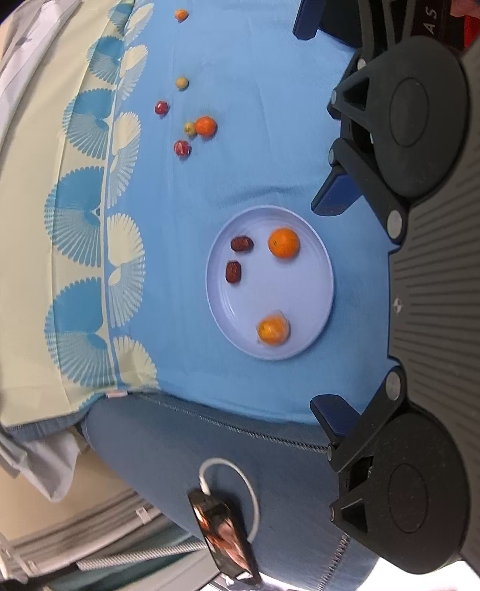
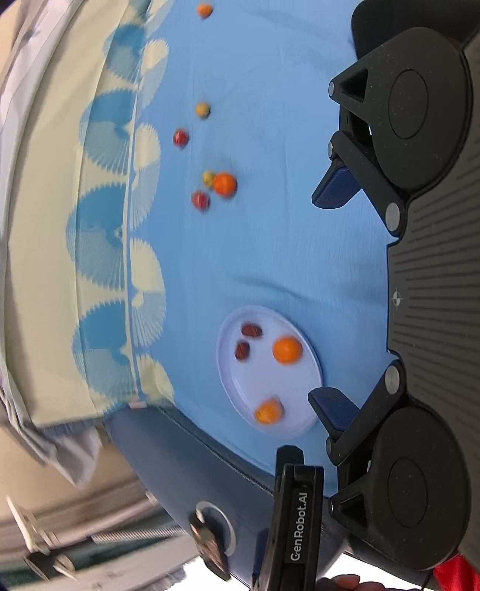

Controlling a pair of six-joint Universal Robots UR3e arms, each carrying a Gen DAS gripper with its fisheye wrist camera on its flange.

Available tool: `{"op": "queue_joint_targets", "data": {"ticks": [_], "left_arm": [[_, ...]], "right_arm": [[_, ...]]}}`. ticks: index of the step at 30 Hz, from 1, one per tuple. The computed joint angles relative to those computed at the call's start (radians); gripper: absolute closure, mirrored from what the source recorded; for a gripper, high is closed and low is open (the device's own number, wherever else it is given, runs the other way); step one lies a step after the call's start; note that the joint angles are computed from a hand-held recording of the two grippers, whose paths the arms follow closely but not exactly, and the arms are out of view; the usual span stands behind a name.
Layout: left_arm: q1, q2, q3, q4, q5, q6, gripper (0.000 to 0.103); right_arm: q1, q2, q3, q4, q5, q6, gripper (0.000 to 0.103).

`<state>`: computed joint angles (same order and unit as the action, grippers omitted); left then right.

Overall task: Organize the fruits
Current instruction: 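Grasp a wrapped orange fruit with the right tool while the left tool grasps a wrapped red fruit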

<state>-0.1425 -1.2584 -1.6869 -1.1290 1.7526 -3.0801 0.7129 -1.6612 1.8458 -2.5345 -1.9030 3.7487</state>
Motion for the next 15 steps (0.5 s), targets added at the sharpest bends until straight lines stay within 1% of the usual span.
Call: {"op": "queue_joint_targets", "data": {"ticks": [5,7,9,12,15], "left_arm": [[-0.033,-0.166,0.158,-0.019,-0.055,-0.034,0.0],[-0.064,-0.255,0.241,-0.004,-0.051,-0.04,0.0],[-0.094,-0.351,0.331,0.007,-0.047,-0.027,0.0],[-0.121,-0.52,0.519,-0.045,-0.07,-0.023,0.0],[-0.145,-0.714,0.745,-0.114,-0.089,-0.04,0.0]], "right_arm": [[-0.065,-0.093,0.094,-0.017,-0.071,0.0,0.001],[-0.111,-0.146,0.142,-0.029,-0.107,-0.012,0.001],[-0.181,-0.208,0.194,-0.034,-0.133,-0.03,0.001],[-0.338,-0.306,0.27,-0.047,-0.116,-0.065,0.001],[-0.567,-0.406,0.351,-0.06,-0.03,-0.136,0.001]]}}
